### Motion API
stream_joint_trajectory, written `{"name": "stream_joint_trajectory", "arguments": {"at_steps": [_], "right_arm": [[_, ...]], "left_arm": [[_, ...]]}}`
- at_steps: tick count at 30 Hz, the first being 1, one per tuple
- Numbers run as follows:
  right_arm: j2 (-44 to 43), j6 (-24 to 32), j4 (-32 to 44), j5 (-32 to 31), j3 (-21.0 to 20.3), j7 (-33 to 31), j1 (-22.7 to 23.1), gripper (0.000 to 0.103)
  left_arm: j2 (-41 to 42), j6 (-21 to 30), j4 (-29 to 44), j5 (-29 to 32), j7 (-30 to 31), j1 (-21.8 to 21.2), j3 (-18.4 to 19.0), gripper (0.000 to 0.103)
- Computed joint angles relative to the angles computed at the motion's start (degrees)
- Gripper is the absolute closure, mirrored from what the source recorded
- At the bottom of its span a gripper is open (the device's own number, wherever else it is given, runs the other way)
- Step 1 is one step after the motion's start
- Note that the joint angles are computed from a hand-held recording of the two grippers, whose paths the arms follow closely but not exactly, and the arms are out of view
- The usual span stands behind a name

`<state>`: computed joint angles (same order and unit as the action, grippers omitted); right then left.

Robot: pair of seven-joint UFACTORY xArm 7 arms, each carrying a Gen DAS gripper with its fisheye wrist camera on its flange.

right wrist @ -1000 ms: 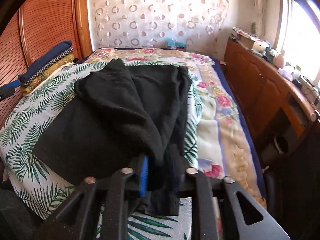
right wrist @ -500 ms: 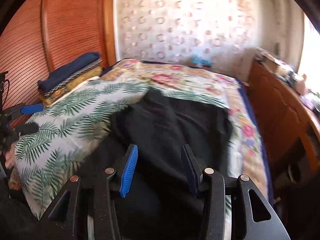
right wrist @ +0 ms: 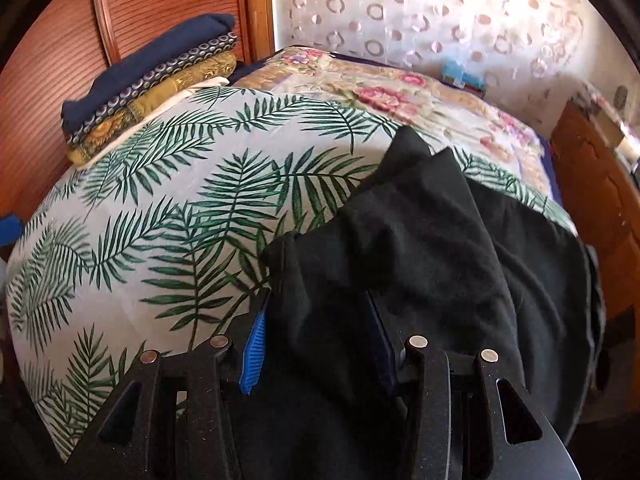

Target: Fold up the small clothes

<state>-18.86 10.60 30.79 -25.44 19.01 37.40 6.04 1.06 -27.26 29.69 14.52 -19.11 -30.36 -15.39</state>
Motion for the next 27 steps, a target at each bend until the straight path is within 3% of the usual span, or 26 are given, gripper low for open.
{"name": "stream_joint_trajectory", "arguments": {"at_steps": [1,2,4,6,9,16,20,25,27], "right_arm": [[0.32,-0.95,-0.12,1.03,-1.35,-1.1,0.94,0.079],[-0.77,-1.31,-1.06,3.65,-4.0,-3.7,3.62,0.087],[-1.76,-4.19,-2.22,4.68,-3.94,-4.54,3.23,0.095],[-6.96,-5.83,-5.39,4.98,-2.2,-3.44,1.1,0.096],[-11.8,-7.18,-8.43,8.82,-7.15,-7.55,4.26,0.096],[-14.97,-9.1,-11.8,15.05,-9.92,-12.65,6.07,0.096],[-14.76,-10.46,-11.66,17.38,-5.87,-12.12,3.17,0.096],[-16.43,-10.05,-10.8,16.61,2.53,-8.96,-5.36,0.099],[-17.26,-8.64,-10.32,15.56,3.47,-8.47,-7.52,0.099]], "left_arm": [[0.06,-0.05,-0.03,0.09,-0.05,0.02,-0.01,0.021],[0.19,-0.14,0.0,0.42,-0.15,0.11,0.05,0.021],[0.01,0.08,-0.07,0.42,-0.02,0.07,-0.03,0.021],[0.03,0.16,-0.08,0.85,-0.3,0.11,-0.02,0.021],[0.29,0.36,0.26,0.87,-0.5,0.01,-0.14,0.021],[0.55,0.83,0.58,1.44,-0.73,-0.16,-0.39,0.021],[0.75,1.35,0.85,1.38,-0.35,-0.29,-0.47,0.021],[0.8,1.46,0.79,0.73,0.12,-0.44,-0.53,0.021],[0.87,1.38,0.78,0.67,0.1,-0.46,-0.55,0.021]]}}
